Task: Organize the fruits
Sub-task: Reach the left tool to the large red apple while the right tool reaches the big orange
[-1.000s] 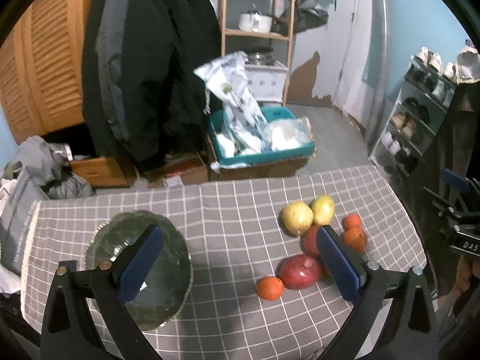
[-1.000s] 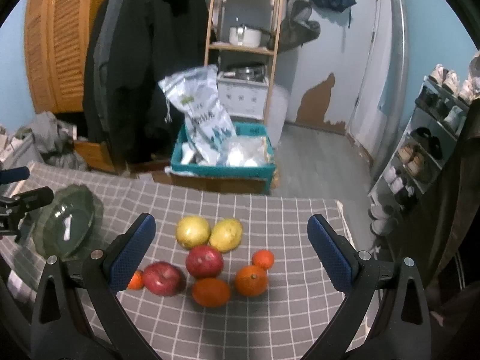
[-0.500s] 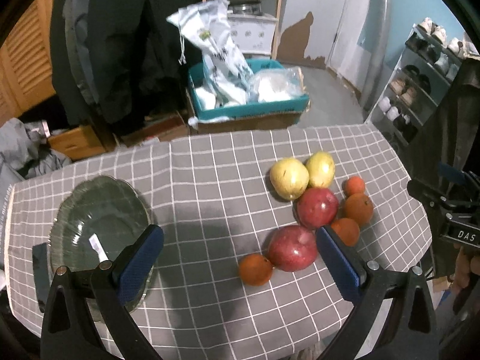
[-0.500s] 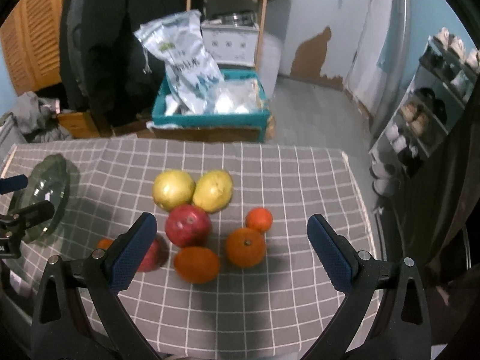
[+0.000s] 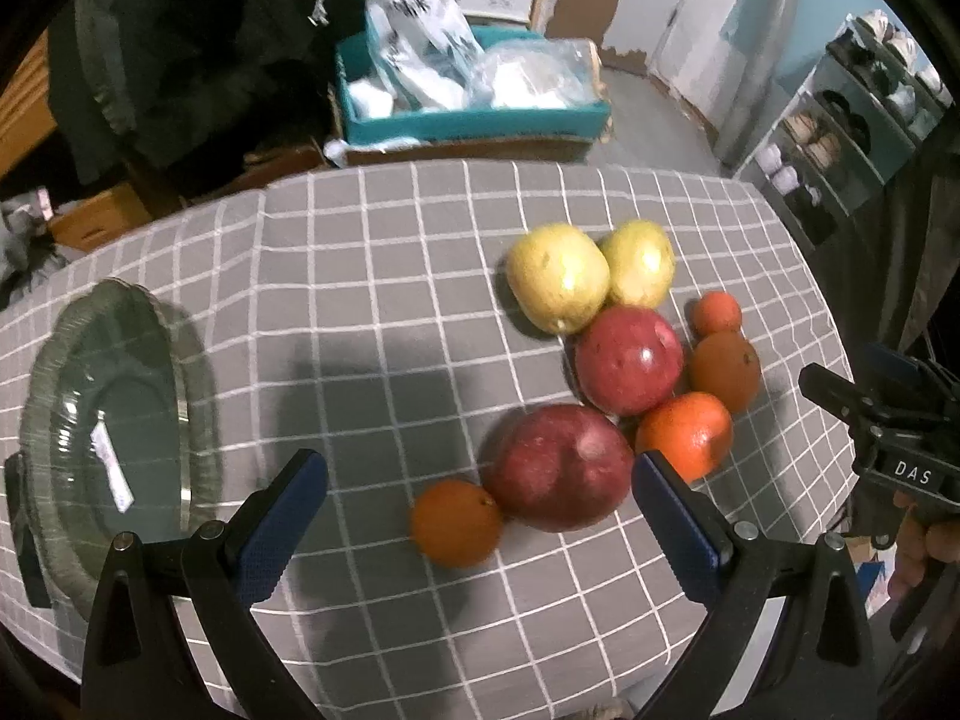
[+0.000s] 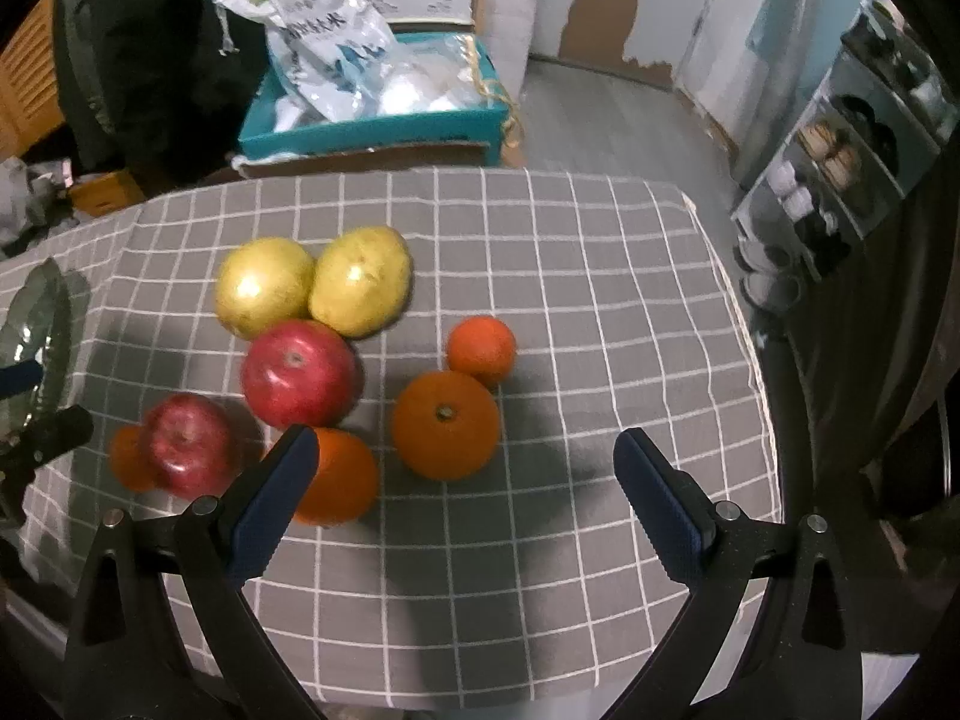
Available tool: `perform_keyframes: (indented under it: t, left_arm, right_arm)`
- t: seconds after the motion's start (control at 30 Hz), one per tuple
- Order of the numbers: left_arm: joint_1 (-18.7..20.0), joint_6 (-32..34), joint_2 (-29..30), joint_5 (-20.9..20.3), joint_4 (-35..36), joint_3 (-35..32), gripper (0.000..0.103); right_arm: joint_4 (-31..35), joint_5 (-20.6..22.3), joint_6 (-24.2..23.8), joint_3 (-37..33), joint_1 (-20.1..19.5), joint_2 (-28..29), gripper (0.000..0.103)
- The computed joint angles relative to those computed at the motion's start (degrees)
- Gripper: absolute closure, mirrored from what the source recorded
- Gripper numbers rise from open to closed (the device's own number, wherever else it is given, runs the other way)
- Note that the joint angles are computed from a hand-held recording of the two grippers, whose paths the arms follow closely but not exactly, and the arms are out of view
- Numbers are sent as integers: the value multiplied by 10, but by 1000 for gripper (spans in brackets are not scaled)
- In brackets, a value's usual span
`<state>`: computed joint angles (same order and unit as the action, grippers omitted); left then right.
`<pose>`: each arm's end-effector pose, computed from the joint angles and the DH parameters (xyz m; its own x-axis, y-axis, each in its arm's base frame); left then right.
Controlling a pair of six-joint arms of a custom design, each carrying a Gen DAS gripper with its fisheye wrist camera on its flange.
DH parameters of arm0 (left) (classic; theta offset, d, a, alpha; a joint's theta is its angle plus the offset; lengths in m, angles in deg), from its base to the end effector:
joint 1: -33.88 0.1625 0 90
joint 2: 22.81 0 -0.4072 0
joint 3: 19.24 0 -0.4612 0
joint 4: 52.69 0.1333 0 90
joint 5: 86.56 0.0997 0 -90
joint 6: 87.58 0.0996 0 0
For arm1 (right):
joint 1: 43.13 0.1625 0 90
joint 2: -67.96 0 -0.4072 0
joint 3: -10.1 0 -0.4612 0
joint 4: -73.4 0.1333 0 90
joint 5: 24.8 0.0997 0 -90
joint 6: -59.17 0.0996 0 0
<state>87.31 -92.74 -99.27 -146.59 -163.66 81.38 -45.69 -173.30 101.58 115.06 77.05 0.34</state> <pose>-0.2169 -0.5997 0.2779 -0.7299 0.4642 -0.5018 0.5314 0.8471 0.0106 0.3499 -0.5055 0.1935 -0.6236 0.3050 0.7198 -0.1042 0.8801 -0.4632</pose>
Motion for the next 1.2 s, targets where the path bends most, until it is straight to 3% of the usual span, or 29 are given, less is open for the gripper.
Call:
perform_keyframes:
  t: [0.47,1.0,1.2]
  left_arm:
    - [7,-33,38,-15,27,1,1]
    - [6,0,64,3,10,7,2]
    - [16,-1,72,-18,16,-4,2]
  right_arm:
    - [-24,44,18,34,-32,-24,9]
    - [-82,71,-33,32,-59,-6,9]
    - [-84,92,-40,23,-75,9,12]
